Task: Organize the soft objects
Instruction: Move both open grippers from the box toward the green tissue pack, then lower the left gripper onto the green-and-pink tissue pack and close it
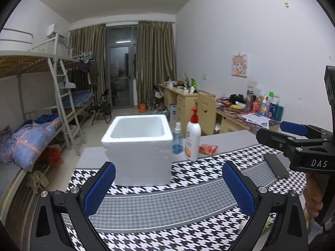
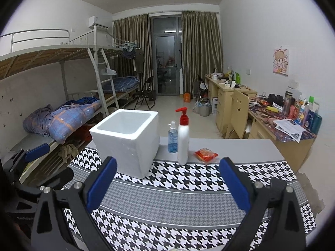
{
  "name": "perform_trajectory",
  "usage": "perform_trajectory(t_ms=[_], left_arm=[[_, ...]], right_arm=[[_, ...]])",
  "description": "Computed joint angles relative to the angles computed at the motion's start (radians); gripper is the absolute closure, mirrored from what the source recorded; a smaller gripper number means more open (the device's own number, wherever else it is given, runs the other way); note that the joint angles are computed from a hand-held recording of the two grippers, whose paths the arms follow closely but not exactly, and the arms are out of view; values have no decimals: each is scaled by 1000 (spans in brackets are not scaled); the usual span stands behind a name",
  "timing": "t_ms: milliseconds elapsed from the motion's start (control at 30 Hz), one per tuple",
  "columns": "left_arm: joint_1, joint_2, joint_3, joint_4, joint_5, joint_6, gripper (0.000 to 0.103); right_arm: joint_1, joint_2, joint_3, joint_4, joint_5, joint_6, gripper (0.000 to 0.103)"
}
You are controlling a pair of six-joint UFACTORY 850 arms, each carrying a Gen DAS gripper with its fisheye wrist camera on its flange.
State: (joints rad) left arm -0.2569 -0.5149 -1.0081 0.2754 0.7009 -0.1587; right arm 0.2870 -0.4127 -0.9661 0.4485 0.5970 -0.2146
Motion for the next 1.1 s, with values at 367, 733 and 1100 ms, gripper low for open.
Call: perform_trajectory(t_ms=[367,733,1100], left_arm=[[-31,-11,37,49,58,-9,1],[-45,-34,47,82,112,-21,1],[-67,-73,33,153,103,-55,1]], right_arm=[[7,28,96,77,129,-24,3],[4,34,144,86,169,-3,3],[-10,39,208,105,211,35,3]])
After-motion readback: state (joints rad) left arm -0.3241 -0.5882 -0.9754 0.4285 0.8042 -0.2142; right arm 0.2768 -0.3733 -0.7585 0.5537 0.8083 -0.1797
